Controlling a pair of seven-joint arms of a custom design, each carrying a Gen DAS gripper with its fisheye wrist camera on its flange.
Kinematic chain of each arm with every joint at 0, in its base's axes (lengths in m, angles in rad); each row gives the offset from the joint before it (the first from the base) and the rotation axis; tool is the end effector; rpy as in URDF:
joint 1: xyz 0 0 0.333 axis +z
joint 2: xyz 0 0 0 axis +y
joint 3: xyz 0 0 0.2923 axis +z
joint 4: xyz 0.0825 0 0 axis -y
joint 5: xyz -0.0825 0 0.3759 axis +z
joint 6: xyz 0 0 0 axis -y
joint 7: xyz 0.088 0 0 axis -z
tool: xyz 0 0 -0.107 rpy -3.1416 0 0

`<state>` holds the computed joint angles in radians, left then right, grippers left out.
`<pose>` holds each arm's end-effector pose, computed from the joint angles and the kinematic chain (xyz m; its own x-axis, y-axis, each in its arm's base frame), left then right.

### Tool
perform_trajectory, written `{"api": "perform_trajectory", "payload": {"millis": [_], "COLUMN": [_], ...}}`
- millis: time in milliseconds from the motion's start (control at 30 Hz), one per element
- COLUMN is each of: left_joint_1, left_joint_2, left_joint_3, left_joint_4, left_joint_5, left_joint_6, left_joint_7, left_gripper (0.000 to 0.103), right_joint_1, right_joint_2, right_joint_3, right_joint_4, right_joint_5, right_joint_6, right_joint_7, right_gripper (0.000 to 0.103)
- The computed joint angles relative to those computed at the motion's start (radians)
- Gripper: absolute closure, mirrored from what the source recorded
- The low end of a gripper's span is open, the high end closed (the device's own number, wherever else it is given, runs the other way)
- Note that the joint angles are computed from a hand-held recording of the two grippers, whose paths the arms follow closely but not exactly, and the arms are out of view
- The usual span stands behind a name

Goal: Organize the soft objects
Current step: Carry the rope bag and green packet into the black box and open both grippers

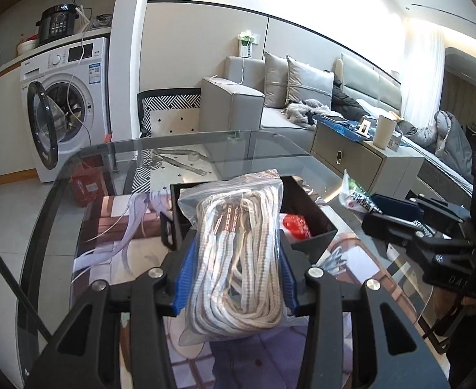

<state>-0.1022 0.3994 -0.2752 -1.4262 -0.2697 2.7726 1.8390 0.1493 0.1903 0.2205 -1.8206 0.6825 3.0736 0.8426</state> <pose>0.6771 -0.2130 0.5698 -0.4269 -0.8925 0.1459 -0.5514 0.1289 -0.8242 0.6180 0.1737 0.5280 0.4129 -0.9105 -0.0201 -0.4324 -0.1766 -0.8842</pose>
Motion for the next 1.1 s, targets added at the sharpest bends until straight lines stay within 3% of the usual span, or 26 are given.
{"api": "perform_trajectory", "payload": {"millis": [767,1100], "left_joint_1": [-0.074,-0.099], "left_joint_2": [0.238,0.345], "left_joint_3": [0.056,0.068], "left_joint_4": [0.346,0.514], "left_joint_5": [0.159,0.199], "left_joint_6": [-0.087,-0.174], "left_joint_7": [-0.165,-0.193], "left_gripper": [0.059,0.059], "right_joint_1": [0.001,0.005], "right_joint_2": [0.193,0.291], "right_joint_3": [-0.035,-0.045], "right_joint_4": [0.249,0.381], "right_joint_5": [-0.277,-0.357], "right_joint_6": [-0.084,-0.158], "right_joint_7": [0.26,0.322], "right_gripper": [0.064,0.064]}}
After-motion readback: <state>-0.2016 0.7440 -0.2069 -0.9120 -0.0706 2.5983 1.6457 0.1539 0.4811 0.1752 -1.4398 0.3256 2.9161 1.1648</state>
